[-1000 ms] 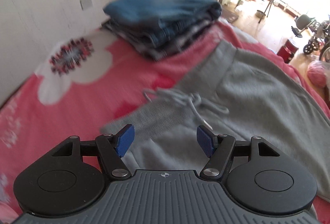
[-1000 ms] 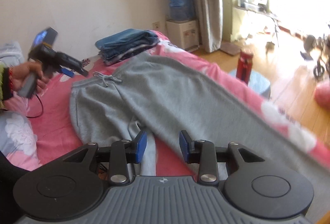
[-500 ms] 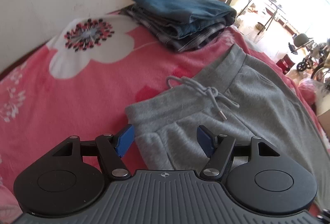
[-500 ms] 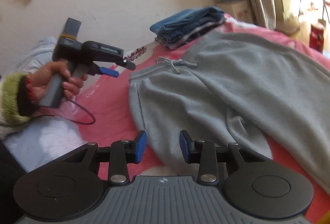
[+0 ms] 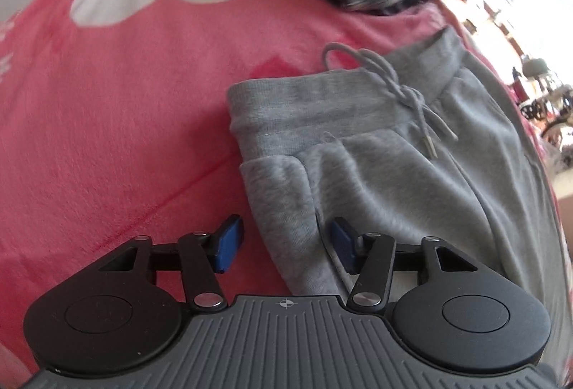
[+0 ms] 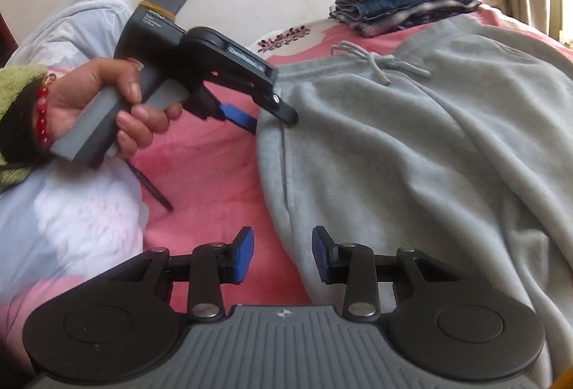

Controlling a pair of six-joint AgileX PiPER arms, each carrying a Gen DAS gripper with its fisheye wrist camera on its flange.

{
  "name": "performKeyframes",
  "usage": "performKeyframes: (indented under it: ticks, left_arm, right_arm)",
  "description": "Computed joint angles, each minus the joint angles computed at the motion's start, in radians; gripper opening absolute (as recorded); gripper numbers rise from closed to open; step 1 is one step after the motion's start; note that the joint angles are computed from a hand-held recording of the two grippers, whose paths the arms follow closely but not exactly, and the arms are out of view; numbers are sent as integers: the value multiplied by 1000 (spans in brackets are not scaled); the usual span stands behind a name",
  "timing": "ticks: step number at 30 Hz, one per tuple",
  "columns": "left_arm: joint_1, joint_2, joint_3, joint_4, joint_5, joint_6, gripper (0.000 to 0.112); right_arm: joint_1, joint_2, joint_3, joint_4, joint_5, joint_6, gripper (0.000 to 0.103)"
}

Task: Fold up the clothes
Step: 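Grasp the sweatpants waistband edge with the left gripper while the right gripper pinches the leg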

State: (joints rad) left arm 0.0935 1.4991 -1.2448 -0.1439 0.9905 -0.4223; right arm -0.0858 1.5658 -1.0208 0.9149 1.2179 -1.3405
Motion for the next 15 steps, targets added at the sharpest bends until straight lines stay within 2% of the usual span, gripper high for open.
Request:
performKeyframes:
  ticks: [8,15]
  left_arm:
    - [-18,-15,25,37,-53,-44,47]
    - [-33,-4,18,67,-58,-62,47]
  right_arm:
    - [119,-26,71,-3,-148,75,46]
    - [155,-87,125,-33,-246,27,46]
